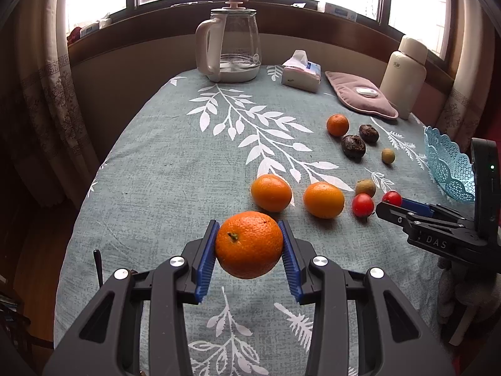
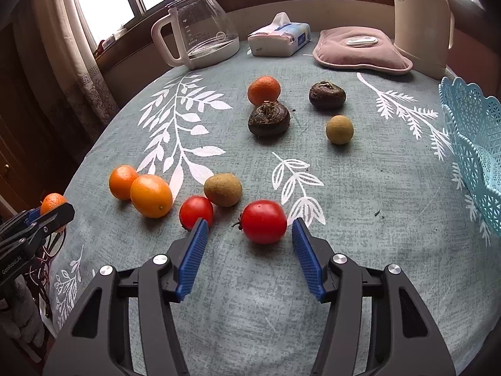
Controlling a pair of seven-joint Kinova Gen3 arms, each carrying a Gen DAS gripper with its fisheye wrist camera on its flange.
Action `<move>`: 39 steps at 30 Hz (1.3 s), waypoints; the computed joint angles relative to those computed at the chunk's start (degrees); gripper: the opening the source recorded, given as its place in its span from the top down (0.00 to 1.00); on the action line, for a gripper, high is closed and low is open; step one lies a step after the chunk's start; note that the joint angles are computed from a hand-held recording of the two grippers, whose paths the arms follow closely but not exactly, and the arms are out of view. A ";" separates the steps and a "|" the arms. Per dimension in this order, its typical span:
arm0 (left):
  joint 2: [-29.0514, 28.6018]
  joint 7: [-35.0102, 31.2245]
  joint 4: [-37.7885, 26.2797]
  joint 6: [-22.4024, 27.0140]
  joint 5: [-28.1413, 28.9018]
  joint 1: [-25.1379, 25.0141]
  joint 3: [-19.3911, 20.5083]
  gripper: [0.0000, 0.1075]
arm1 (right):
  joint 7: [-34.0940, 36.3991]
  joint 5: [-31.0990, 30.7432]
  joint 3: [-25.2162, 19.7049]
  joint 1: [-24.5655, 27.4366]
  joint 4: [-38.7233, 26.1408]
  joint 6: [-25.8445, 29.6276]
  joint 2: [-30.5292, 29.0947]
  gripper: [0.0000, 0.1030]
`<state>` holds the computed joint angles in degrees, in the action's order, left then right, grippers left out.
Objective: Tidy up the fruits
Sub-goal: 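Move the right gripper onto the red tomato and close on it, then carry the tomato into the blue basket and open the right gripper while the left gripper holds the mandarin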
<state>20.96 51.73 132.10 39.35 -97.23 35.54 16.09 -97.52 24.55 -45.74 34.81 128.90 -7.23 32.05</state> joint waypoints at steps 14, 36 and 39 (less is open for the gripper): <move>0.26 -0.29 -0.51 -0.11 1.03 0.56 -0.35 0.64 | -5.02 4.43 0.28 2.23 2.11 -3.57 -1.69 0.68; -1.24 -1.53 -1.21 3.19 3.33 4.53 -0.03 0.64 | -28.36 25.34 -3.90 28.42 2.08 -9.51 -6.92 0.68; -1.05 -1.79 -1.47 3.16 3.56 4.75 -0.14 0.64 | -29.55 25.06 0.70 26.51 1.22 -9.94 -7.20 0.68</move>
<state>19.90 49.94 130.64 42.51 -93.68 40.30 15.95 -127.07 49.61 -45.04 61.33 130.12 -17.17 24.85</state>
